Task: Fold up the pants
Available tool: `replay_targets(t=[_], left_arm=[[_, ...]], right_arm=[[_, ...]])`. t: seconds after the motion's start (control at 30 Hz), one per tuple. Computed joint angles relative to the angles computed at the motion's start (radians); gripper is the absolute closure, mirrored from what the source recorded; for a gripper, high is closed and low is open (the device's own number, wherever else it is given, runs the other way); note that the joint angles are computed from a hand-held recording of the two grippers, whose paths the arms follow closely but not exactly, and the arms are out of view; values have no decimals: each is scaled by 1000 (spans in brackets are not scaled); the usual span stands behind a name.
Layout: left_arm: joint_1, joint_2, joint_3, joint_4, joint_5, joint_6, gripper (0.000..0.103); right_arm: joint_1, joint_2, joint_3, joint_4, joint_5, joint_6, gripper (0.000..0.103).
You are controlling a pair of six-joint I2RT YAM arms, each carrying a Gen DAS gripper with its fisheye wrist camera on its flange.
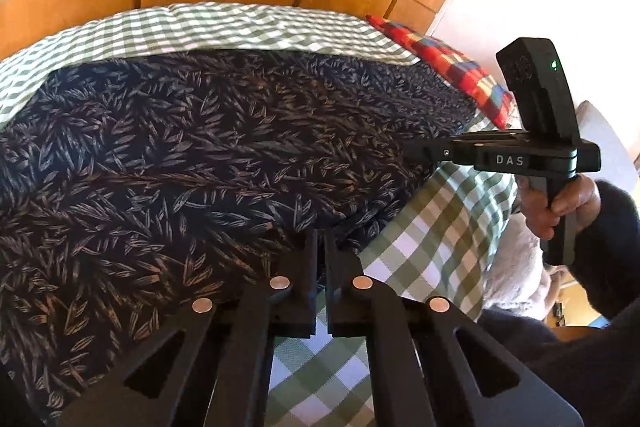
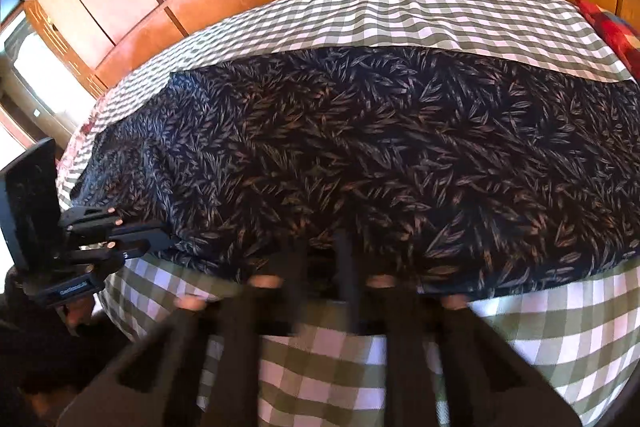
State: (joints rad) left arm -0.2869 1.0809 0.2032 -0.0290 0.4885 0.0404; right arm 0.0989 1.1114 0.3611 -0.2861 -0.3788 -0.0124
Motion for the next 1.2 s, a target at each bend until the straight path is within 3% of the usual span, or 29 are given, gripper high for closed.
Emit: replay_targets(t=[0.2, 0.3, 0.37, 0.43, 0.47, 0.5, 0.53, 0.67, 0.73, 0.77, 0.8, 0.83, 0.87, 0.9, 0.97, 1.1, 1.2], left_arm=[[131, -157, -20, -178, 143, 81, 103], [112, -90, -31, -132, 93, 90, 103], [87, -50, -47, -73, 72, 64, 103], [90, -77, -48, -91, 81, 54, 103], [112, -110, -45, -127, 104, 59, 103], [148, -134, -38, -169, 138, 78, 103], [177, -157, -37, -198, 160, 90, 103], [370, -191, -16, -317, 289, 170, 103], [450, -206, -3, -364, 313, 207, 103], [474, -208, 2, -375, 314, 220, 103], [504, -209, 7, -389, 311, 237, 103], [531, -200, 13, -396, 303, 255, 103], [564, -179, 21, -405, 286, 284, 103], [593, -165, 25, -413, 277, 308, 103], [685, -122, 39, -453, 295, 391, 103], [861, 27, 71, -508, 343, 571, 103], [914, 57, 97, -521, 340, 588, 103]], right_arm=[[-31, -127, 2, -112, -28, -59, 103], [-36, -190, -1, -155, -30, -73, 103], [-4, -178, -12, -115, 31, -37, 103], [-43, -157, -18, -79, -6, -9, 98], [-48, -147, -23, -60, -27, 5, 86], [-50, -127, -18, -56, -50, 6, 37], [-46, -106, -8, -61, -70, 7, 20], [27, -151, -10, -89, -81, -3, 22], [105, -126, -16, -51, -34, 32, 23], [149, -106, -22, -20, 10, 53, 30], [195, -76, -26, 11, 66, 69, 47], [239, -47, -26, 37, 132, 82, 55], [278, -27, -28, 60, 200, 87, 69], [282, -23, -29, 67, 213, 76, 85], [276, -43, -18, 31, 206, 50, 100], [305, -158, -3, -116, 216, -17, 100], [325, -94, -32, -79, 255, -48, 101]])
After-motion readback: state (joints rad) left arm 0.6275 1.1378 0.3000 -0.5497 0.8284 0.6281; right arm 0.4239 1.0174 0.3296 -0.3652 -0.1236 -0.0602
